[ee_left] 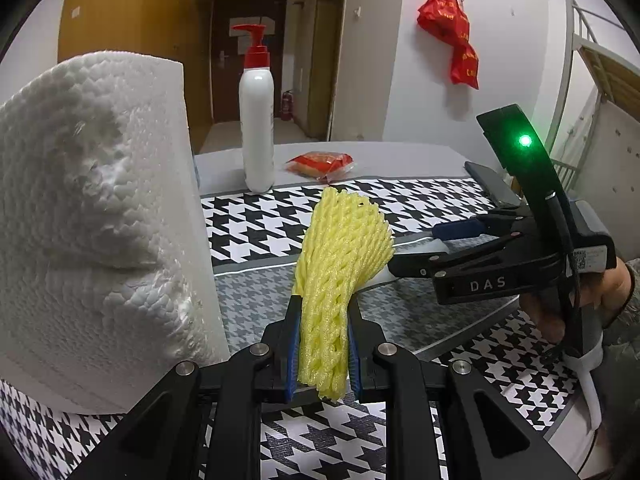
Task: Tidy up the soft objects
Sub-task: 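Grasp the white foam stick with the right gripper and lift it, then carry the yellow sponge and white foam stick to the foam box with both grippers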
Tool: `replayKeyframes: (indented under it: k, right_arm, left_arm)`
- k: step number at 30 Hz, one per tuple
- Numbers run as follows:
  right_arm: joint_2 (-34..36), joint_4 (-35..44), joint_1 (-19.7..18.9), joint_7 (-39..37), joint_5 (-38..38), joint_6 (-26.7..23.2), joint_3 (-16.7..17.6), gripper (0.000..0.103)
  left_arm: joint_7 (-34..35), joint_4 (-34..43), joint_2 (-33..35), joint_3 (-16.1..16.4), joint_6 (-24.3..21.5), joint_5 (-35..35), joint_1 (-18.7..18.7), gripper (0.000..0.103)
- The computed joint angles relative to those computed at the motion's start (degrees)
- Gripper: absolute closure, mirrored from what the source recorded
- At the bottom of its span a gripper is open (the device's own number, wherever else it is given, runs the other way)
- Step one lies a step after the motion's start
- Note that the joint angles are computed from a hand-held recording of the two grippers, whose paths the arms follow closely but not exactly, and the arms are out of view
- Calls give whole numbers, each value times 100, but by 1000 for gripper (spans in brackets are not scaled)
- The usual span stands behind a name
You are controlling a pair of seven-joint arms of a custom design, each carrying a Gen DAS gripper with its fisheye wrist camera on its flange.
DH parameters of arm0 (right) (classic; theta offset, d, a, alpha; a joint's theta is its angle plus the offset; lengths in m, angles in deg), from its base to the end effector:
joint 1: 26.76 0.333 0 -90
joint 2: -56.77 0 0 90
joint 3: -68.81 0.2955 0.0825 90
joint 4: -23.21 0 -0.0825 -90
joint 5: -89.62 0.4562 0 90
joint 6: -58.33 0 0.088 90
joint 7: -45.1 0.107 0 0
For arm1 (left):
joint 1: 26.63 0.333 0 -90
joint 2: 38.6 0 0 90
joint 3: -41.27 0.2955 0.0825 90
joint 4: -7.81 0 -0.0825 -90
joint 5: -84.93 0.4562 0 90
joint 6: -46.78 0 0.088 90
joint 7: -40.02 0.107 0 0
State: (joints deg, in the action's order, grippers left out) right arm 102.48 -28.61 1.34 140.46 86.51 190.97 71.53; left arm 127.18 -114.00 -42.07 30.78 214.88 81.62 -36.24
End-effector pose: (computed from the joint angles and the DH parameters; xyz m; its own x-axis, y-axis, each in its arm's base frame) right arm 0.7525 0.4280 0.4658 0.4385 -0.8981 -0.0340 -0.7437 -0.3413 -0.5749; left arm 0.6053 -0.2192 0.4863 -0.2859 -0.9551 0.0775 -0.6382 0.1295 -0.7589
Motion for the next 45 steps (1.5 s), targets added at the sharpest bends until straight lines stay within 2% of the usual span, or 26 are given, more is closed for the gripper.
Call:
replayKeyframes:
  k: [1,4,7,9,11,13,22,25,28,32,38,45]
  right_arm:
    - [-13,-14,-35,-8,70,1,45,22]
    - [-155,-189,-200,-269,426,-7,281,38]
    - [-314,-366,-31,-234,184,-115,99,43]
    - [-494,-594,-19,-337,151,-171,132,56]
    - [-704,-882,-29,-445,164,-171,178,73]
    - [-866,-1114,39,-458,24,-127,137,79]
    - [-944,-1245,68,-509,-209,-16,124,79]
    - [-882,-1146,64,-517,-182,-72,144,86]
    - [-1012,-1317,57,-461,-128,-39,159,88]
    - [-1428,-1865,49,-192,-115,202,152,88]
    - [-2282,-2987,-25,401,-174,859,170,88]
    - [-2716,-3629,-119,1011,-182,1332,241,88]
  left_arm:
    - [24,13,8,1,-8,-22,-7,82]
    - [45,15,12,5,-17,-43,-5,82]
    - [106,24,17,11,-17,-122,-14,82]
    - [99,25,19,10,-14,-125,-10,82]
    - [170,15,8,15,4,-200,-24,82]
    - [127,2,-3,8,22,-158,-14,82]
    - [177,-6,-6,13,35,-227,-26,82]
    - [208,-19,-15,20,52,-271,-29,82]
    - [281,-34,-27,28,82,-361,-46,82]
    - [399,-66,-54,35,113,-478,-69,82]
    - [677,-94,-96,59,124,-743,-129,82]
    - [1064,-59,-81,77,119,-1145,-204,82]
